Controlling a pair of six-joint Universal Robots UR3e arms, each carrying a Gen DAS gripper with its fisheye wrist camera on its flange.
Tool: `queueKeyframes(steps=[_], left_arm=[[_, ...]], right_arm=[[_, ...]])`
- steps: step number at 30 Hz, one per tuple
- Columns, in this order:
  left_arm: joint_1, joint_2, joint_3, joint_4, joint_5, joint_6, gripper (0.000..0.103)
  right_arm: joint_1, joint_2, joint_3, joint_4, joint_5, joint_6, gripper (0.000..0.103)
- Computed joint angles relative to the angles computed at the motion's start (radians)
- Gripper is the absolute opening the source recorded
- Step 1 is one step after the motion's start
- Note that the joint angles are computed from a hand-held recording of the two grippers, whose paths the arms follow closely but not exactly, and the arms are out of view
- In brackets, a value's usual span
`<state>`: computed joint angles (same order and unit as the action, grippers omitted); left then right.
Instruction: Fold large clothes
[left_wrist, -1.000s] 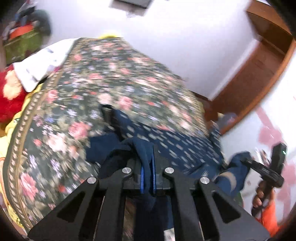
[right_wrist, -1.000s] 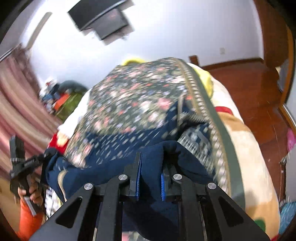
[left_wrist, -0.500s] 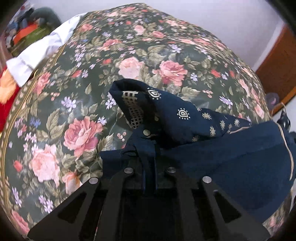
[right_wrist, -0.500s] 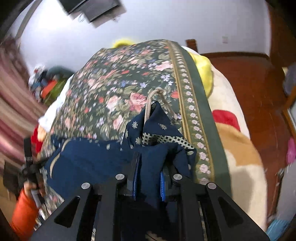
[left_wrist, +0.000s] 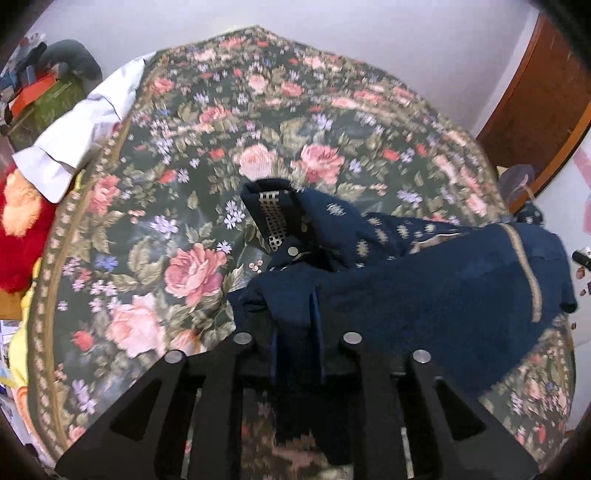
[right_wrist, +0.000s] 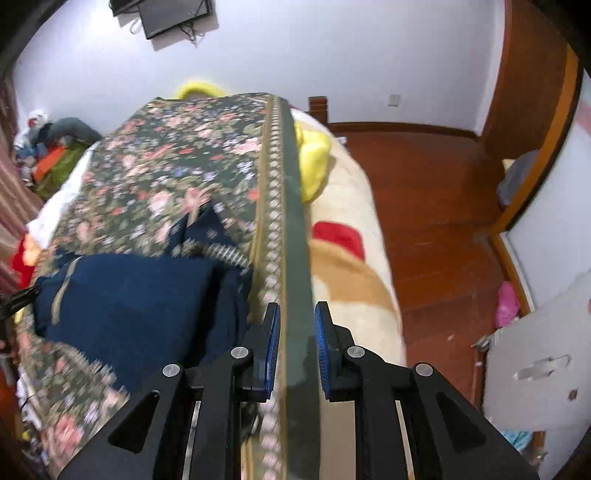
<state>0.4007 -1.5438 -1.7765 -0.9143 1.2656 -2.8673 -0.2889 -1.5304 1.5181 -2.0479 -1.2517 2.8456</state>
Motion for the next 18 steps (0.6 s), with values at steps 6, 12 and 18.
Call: queueKeyframes(steps=[6, 12, 18], left_arm=[[-0.004, 0.185, -0.069, 0.086, 0.086, -0.006, 0.076], [-0.007, 0.285, -0.071, -0.006, 0.03, 0.019, 0.078], [-0.172, 0.246, -0.125, 0.006, 0.032, -0.033, 0.082]], right_arm=[[-0.016, -0.19, 0.128, 0.081, 0.116, -0.089, 0.014], [0.148, -0.2, 0.144, 0.076, 0.133, -0.066, 0.014], [0.341, -0.072, 0.099, 0.009, 0.081, 0.005, 0.014]])
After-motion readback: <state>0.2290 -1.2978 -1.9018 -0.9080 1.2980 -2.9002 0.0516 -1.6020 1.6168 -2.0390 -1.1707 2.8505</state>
